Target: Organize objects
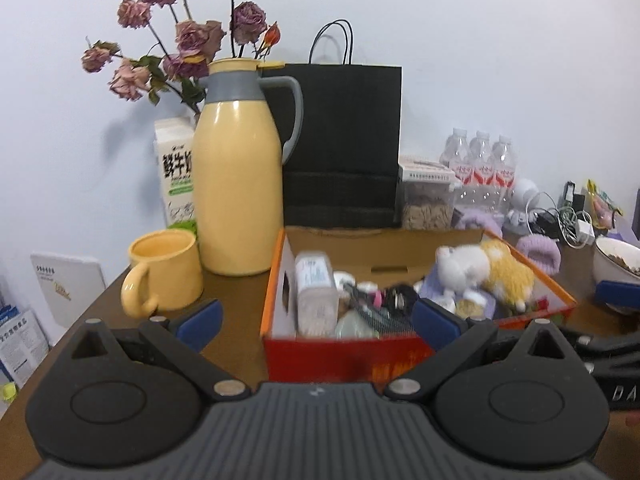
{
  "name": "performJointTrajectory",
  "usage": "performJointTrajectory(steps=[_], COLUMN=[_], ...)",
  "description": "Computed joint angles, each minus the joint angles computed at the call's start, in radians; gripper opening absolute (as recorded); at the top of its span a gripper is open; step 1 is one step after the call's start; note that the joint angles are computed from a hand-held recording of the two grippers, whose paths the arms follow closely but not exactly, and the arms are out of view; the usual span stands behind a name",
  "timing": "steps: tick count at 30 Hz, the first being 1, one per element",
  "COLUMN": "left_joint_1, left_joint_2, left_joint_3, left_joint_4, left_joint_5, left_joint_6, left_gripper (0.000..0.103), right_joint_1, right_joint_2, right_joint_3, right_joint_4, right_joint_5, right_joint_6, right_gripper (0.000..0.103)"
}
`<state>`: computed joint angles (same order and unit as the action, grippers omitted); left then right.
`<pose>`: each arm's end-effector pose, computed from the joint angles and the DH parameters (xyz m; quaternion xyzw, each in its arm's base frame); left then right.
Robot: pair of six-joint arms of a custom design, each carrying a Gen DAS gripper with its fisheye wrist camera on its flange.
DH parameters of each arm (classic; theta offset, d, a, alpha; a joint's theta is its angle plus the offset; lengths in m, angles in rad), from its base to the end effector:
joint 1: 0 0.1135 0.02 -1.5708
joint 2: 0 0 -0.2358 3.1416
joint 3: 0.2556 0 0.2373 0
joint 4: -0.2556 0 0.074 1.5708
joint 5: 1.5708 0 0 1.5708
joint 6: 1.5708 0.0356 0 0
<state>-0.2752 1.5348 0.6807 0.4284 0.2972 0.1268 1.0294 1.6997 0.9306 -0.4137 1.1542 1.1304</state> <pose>0.2916 -0.0932 0.1708 0.2446 0.7985 -0.1638 0.5251 0.1776 0.2321 0.1489 0.1466 0.8160 -0.1099 0.5483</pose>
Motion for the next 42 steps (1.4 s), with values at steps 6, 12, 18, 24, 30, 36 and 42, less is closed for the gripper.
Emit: performJointTrajectory(steps=[6,12,18,24,30,36,42], left_joint_1=[0.059,0.110,0.140,0.149,0.138,0.132,0.129], left_joint_2=[-0.170,-0.315,-0.406,-0.464,-0.488,-0.483,-0.479], left_joint_3=[-0.140,-0.240,-0.307,-0.345,-0.353,-0.351,-0.347], left_joint_4=[-0.058,-0.144,-0.211,-0.251,-0.271,-0.271,-0.272], left_joint_5=[0.035,0.063,0.074,0.081,0.071,0.067,0.062], left_joint_6=[0.021,0.053,0.093,0.109,0.107,0.105,0.102], left_gripper=[0.103,0.103,0.103,0.103,0.103,0.103,0.103], right_joint_1=[0.109,0.202,0.262,0.295,0.314,0.317,0.317], right_joint_2=[0.029,0.078,0.115,0.128,0.133,0.133,0.134], right_joint_3=[0.060,0.117,0.147,0.144,0.144,0.144,0.145], right_joint_4=[-0.246,-0.424,-0.532,-0.573,-0.603,-0.606,-0.604], right_joint_5=[0.002,-0.019,-0.059,-0.091,-0.101,-0.101,-0.099], right_joint_6=[0.262,0.461,0.604,0.696,0.744,0.747,0.745], right_gripper=[0.103,0.103,0.103,0.103,0.103,0.103,0.103])
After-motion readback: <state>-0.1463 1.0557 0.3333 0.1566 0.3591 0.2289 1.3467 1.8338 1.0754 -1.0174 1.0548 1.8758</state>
